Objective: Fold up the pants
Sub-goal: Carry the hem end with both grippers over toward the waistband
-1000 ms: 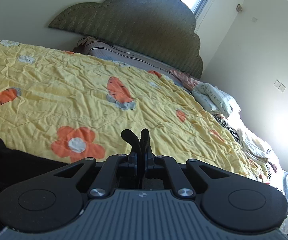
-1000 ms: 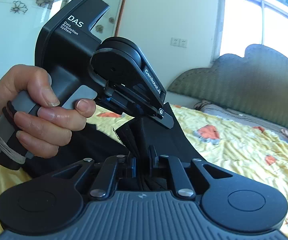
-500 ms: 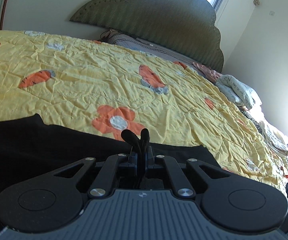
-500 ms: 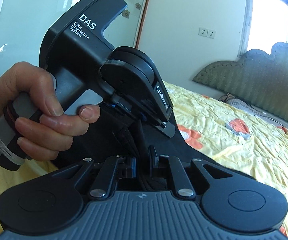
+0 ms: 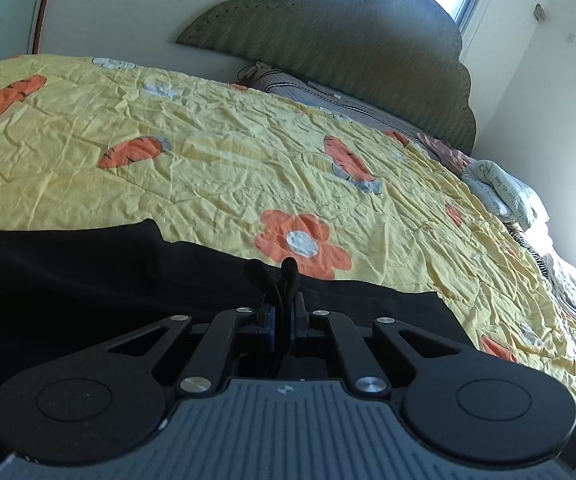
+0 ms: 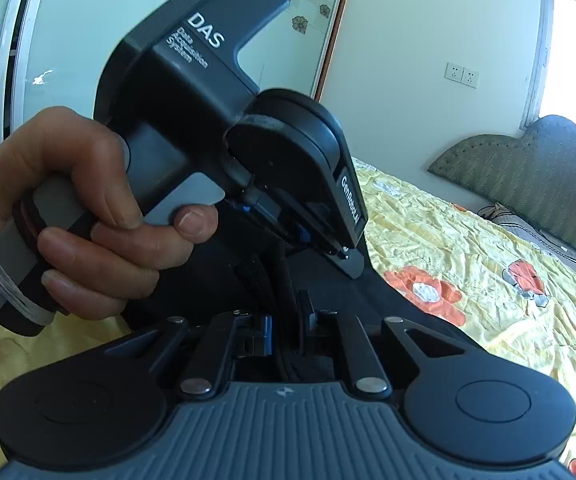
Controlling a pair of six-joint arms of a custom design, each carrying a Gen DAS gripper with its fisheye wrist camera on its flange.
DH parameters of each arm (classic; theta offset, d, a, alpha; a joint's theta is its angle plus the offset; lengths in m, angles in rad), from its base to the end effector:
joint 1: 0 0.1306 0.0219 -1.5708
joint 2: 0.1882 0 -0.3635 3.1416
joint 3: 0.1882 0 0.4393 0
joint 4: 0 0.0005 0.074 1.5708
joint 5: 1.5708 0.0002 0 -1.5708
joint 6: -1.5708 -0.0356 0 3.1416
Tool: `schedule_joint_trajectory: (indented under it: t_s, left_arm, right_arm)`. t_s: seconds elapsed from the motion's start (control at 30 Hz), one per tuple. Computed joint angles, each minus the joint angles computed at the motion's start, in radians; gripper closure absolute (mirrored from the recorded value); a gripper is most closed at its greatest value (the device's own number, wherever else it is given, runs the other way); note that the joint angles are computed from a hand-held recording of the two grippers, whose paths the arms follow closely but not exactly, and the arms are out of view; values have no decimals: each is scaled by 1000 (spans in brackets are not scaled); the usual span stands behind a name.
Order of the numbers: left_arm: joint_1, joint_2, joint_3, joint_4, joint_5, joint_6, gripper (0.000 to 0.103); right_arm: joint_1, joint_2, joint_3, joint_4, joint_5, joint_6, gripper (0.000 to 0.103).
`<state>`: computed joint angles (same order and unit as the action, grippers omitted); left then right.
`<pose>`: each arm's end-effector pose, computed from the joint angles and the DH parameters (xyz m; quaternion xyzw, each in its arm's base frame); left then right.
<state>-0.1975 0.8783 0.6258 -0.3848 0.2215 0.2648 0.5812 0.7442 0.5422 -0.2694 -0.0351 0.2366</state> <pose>0.3503 -0.0786 0.2742 0.0199 0.8887 -0.1985 0.4127 0.2781 0.1836 0.2844 -0.3474 0.7786 0.1043 0.5120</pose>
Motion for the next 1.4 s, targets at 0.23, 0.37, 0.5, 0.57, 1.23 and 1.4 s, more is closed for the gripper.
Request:
schedule_joint_trajectory:
  t_s: [0.23, 0.37, 0.5, 0.57, 1.23, 1.4]
  left_arm:
    - [4, 18, 0, 18, -23, -16, 97]
    - [11, 8, 3, 22, -16, -28, 97]
    - [0, 36, 24, -7, -44, -70, 97]
    - [6, 72, 37, -31, -42, -64, 97]
    - [5, 78, 40, -42, -63, -47, 89]
    - [6, 77, 46, -54, -85, -50, 76]
  right_arm:
    - [49, -8, -13, 13, 48, -19, 92]
    - [50, -1, -6, 24, 63, 18, 92]
    - [57, 22, 3, 15, 69, 27, 92]
    - [57, 42, 11, 1, 68, 30, 92]
    - [53, 105, 33, 22, 79, 54, 92]
    - [70, 112, 44, 5, 102, 45, 92]
